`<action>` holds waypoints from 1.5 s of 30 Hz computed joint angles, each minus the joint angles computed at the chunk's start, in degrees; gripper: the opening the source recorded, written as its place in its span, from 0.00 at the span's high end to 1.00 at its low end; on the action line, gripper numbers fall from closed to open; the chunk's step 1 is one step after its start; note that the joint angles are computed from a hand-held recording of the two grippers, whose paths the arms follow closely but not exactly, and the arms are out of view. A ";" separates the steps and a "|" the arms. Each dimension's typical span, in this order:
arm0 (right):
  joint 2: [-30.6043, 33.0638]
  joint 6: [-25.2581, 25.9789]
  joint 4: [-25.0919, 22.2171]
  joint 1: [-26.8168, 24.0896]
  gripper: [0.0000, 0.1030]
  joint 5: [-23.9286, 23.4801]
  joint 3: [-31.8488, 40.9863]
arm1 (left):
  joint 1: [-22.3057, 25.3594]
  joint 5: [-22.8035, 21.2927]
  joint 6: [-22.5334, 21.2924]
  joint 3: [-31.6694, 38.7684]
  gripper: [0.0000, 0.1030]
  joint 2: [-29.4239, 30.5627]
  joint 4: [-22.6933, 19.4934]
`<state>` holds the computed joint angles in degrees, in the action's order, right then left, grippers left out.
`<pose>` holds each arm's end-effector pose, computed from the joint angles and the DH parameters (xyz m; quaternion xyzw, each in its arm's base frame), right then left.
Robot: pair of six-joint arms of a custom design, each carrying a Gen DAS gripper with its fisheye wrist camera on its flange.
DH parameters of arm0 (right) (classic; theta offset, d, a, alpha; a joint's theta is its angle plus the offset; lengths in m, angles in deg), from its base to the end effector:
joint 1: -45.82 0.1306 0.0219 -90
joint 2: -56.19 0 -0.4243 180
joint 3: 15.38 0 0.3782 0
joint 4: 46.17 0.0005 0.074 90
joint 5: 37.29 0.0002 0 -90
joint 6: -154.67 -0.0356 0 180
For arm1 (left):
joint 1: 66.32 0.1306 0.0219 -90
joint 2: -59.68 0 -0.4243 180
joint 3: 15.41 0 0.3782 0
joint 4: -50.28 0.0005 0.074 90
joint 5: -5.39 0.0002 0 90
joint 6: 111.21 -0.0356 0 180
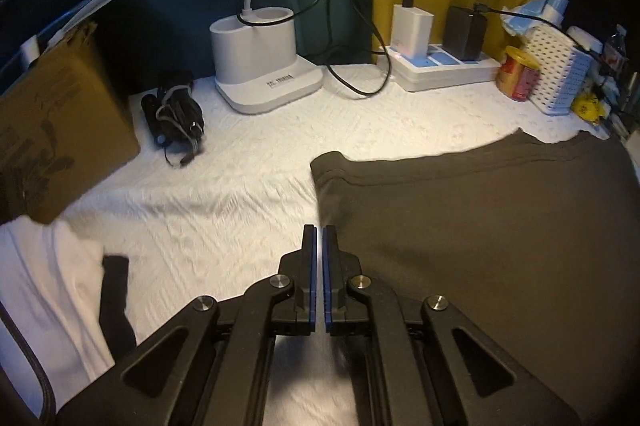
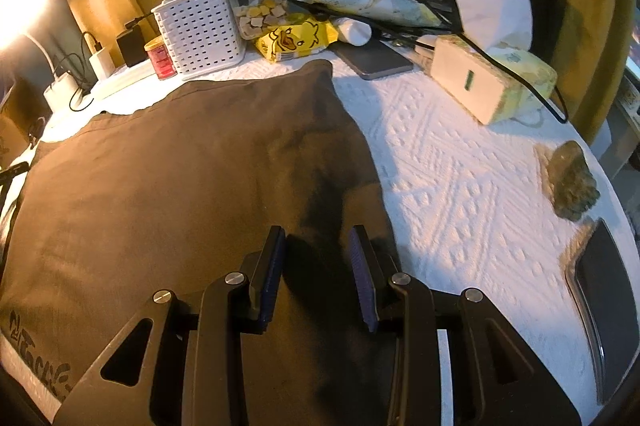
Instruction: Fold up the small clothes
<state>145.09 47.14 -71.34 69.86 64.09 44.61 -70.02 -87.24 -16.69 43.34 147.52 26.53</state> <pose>0.3762 0.1596 0.2837 -0.0232 0.9468 0.0207 0.3203 0.4017 -0.0248 0.2833 -0.0141 0.9476 -0.0011 0.3193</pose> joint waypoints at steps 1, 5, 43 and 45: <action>-0.29 -0.21 0.00 -0.02 0.65 0.12 -0.27 | -0.05 0.36 0.18 -0.42 0.98 -0.65 -0.23; -1.13 -0.67 -0.07 -0.42 0.48 0.65 -1.38 | -1.25 0.88 0.03 -2.73 0.98 -4.18 -1.59; -21.96 -7.22 -6.87 8.93 0.28 6.90 -13.64 | -28.67 -1.41 20.24 -13.62 0.23 -23.37 -4.20; -23.20 -8.29 -7.77 9.22 0.28 6.61 -14.41 | -29.12 -2.16 21.12 -14.01 0.23 -24.21 -4.53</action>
<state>121.89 38.85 -79.10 79.07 70.70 30.20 -99.14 -89.40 4.42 29.33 123.31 22.01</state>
